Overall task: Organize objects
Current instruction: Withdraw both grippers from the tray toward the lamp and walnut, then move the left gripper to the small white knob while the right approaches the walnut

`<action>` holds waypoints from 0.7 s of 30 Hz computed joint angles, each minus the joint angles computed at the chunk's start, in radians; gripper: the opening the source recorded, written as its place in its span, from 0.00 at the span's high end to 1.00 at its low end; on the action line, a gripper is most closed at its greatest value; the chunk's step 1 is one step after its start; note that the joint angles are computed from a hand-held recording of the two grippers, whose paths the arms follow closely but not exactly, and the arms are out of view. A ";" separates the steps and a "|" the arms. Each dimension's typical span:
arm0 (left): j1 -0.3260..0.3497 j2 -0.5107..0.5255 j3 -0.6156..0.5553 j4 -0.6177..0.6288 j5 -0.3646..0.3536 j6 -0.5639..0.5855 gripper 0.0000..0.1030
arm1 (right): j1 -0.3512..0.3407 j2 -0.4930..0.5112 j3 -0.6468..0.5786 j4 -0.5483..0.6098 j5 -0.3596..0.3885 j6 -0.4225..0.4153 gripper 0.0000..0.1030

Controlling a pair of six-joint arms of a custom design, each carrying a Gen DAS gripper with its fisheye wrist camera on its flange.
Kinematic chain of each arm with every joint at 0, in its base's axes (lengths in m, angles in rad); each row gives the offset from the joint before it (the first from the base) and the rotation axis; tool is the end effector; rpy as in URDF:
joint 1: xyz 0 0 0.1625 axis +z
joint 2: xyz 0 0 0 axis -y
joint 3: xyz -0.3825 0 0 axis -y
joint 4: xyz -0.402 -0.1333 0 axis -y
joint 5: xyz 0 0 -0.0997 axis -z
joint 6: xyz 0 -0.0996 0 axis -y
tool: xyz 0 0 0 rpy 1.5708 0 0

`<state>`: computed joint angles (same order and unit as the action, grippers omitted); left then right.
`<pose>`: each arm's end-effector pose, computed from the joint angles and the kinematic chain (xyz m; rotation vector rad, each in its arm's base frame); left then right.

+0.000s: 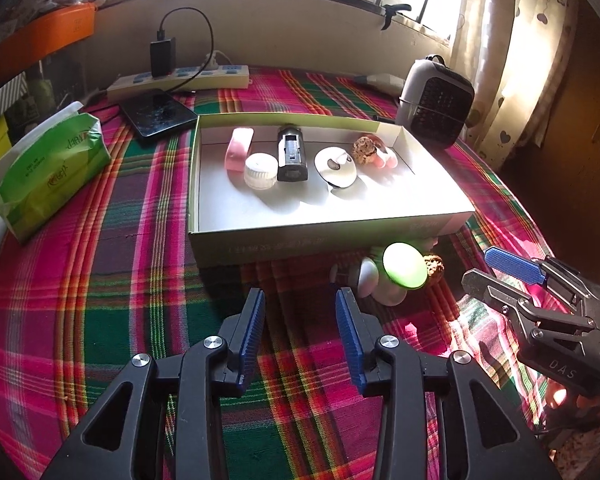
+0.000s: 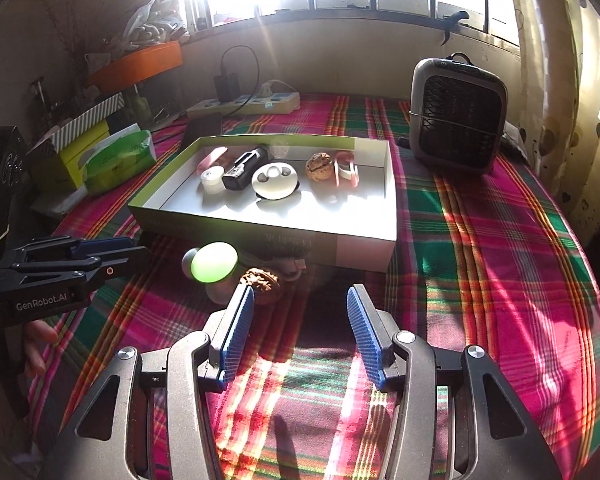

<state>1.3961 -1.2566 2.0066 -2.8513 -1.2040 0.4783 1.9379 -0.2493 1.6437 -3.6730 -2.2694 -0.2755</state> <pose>0.0717 -0.5665 0.2225 0.7191 2.5375 -0.6334 0.2680 -0.5040 -0.1320 0.4389 -2.3126 0.8999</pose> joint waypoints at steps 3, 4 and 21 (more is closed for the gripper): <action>0.000 0.010 -0.005 0.014 -0.016 0.008 0.66 | -0.008 -0.005 0.012 0.005 0.009 0.018 0.51; -0.002 0.014 -0.006 0.016 -0.016 0.014 0.66 | -0.010 -0.006 0.014 0.007 0.009 0.022 0.51; -0.025 0.082 -0.036 -0.006 0.012 0.099 0.65 | -0.025 -0.019 0.028 0.030 0.026 0.042 0.51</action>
